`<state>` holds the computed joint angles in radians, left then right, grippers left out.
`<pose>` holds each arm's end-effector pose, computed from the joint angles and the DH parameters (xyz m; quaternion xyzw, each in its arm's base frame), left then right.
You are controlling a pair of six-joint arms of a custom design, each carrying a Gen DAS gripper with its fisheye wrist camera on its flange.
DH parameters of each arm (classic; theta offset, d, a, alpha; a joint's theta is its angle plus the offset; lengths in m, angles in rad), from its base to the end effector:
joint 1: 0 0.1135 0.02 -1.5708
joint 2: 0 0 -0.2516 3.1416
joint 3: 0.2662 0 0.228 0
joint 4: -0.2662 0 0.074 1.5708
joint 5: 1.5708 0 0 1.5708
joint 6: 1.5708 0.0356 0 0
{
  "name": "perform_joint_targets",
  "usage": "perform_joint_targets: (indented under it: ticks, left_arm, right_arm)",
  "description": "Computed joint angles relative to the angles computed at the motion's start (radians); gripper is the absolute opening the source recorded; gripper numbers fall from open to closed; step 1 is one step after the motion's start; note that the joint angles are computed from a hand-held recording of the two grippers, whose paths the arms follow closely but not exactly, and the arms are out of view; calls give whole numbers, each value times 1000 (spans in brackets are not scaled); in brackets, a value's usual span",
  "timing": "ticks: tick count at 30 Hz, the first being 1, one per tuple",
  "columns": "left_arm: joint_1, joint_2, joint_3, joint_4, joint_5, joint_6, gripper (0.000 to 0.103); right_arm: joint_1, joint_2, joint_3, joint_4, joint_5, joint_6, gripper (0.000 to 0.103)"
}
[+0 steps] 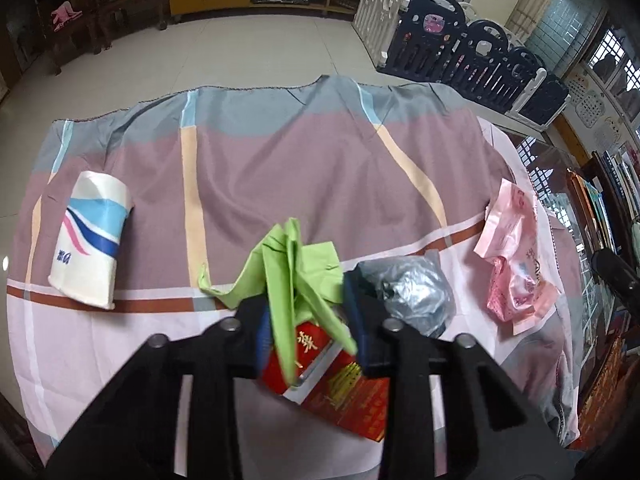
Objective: Collect trash
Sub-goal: 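Grasp the pink plastic bag with the right tool while the left tool grasps the green paper, then carry the green paper to the wastebasket and open the left tool while the right tool carries the pink bag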
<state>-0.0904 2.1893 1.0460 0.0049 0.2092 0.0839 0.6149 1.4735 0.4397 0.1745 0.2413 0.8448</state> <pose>0.3551 -0.0396 0.0444 0.1069 0.9657 -0.1027 0.2130 0.1932 0.1260 0.1234 0.1484 0.9196 0.1465 0.3329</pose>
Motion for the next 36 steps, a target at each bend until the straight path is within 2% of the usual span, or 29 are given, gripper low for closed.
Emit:
perform_joint_targets:
  ticks: [1,2,3,5,8,13,16,17,18,19,21,23,26,30,36]
  left_arm:
    - [2,-7,-4,7,13,-3,20]
    - [2,-23,-23,23,9,-3,5]
    - [3,-54,-56,43,6,8,5]
    - [24,-145,-147,96,60,13,5]
    - [70,-353,-306,121,121,55,5]
    - [235,-759,-541,38,226,171,5]
    - [382,-882,-631,5,324,249,5]
    - [415,-889,-651,12,339,271,6]
    - [446,-874,-669,33,350,289,6]
    - [470,-836,-671,45,361,306,6]
    - [477,-723,-652,78,350,320,6]
    - [463,-682,-647,111,317,326,6]
    - [477,-659,-635,108,338,329,6]
    - [466,-657,-651,131,326,331,6]
    - [466,-638,-639,135,326,319,6]
  right_arm:
    - [-21,-5,-9,-1,6,4,64]
    - [-39,10,-3,-10,-6,-3,64]
    - [-56,25,-1,-2,-31,-11,64]
    - [-80,71,6,24,-79,-18,64]
    - [-60,166,56,30,-78,-42,64]
    - [-21,369,183,14,-60,-75,64]
    - [-5,447,253,-13,-11,-110,64]
    - [-8,463,268,-22,-3,-118,64]
    - [-15,477,281,-34,-5,-124,58]
    - [-28,485,282,-34,-24,-133,52]
    - [-42,459,263,-33,-63,-133,34]
    - [-28,383,231,-53,-46,-130,29]
    - [26,210,178,-116,-16,-107,27]
    - [218,-15,130,-244,81,-20,27]
    - [450,9,205,-325,190,104,27]
